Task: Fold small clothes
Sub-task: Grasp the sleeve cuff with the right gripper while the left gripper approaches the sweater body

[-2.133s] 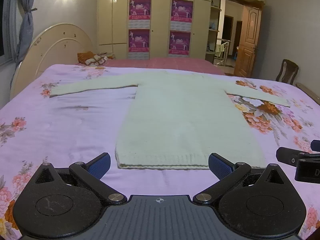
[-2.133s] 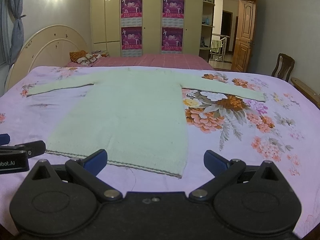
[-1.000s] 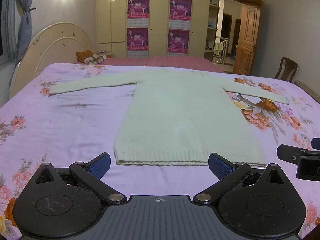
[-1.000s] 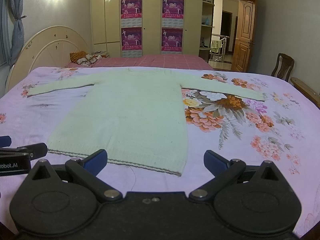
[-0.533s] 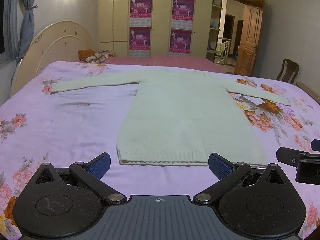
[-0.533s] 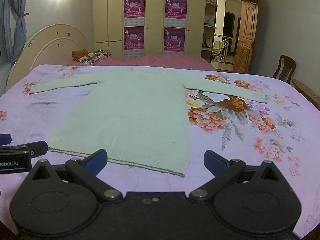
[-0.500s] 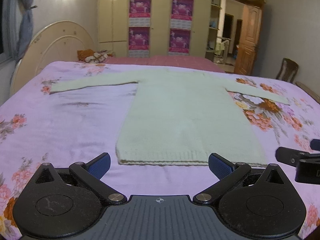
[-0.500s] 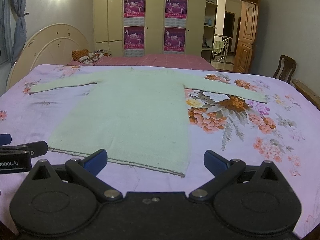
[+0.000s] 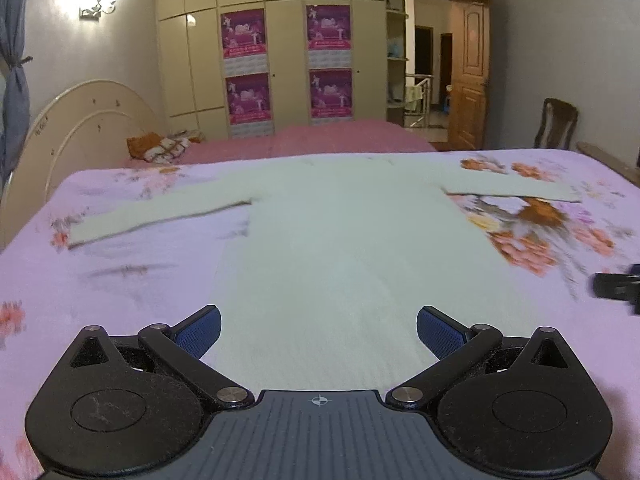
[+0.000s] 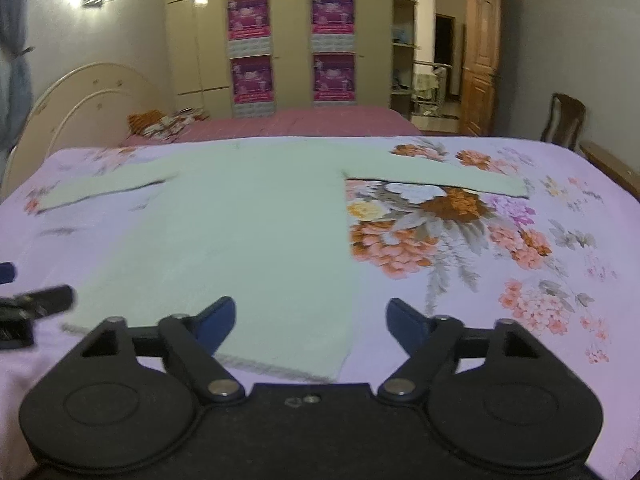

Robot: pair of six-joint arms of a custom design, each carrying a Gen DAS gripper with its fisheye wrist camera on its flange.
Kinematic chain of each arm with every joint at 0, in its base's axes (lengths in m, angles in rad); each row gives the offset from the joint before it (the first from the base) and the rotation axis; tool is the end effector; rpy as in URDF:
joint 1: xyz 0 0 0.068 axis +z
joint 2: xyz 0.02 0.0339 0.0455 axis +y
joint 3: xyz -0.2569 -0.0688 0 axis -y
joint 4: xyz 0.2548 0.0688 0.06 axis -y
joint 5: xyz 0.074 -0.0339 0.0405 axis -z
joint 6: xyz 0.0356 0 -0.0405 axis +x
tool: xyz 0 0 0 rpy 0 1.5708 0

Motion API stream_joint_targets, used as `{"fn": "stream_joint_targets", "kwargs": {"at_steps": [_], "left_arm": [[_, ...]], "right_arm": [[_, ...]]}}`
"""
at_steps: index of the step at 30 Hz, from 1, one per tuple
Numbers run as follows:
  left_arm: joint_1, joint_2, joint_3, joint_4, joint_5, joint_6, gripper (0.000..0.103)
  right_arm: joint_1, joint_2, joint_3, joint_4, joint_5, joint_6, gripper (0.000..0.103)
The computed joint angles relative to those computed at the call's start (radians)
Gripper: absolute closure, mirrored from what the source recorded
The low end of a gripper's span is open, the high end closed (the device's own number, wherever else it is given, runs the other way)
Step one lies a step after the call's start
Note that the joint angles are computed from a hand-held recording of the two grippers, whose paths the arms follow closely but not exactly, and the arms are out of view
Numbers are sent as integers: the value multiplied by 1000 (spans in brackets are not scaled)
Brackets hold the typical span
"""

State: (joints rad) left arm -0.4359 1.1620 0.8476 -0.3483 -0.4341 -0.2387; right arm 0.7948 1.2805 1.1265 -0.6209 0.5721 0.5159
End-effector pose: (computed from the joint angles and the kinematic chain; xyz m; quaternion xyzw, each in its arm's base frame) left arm 0.2443 -0.0973 0.2621 -0.0076 0.8826 0.0409 0.4682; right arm 0.2111 0.1876 0.3071 -0.0146 0.8910 0.0203 0.4533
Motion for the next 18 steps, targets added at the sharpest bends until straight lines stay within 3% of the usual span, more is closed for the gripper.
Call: {"fn": "stream_joint_targets", "kwargs": {"at_steps": [4,8,10,13,15,18], "left_arm": [[165,204,164,-14,176,-6,0],[265,385,270,93,264,9,0],[285,487,341,140,224,15,0],[317,640,456,235,189,34,0],[327,769,589,230,124,68,0],[352,978,877,72,136,115,0]], "right_arm": [[-167,10,-16,86,-83,-68,40],[-380,86,7,207,-202,-137,51],[-483,164,55,247,-253,-149,58],[-627,324,167,316,-307,-162,59],[-707,434,261,331,-350,-136,60],[-808,608,430,325,-419,-56,67]]}}
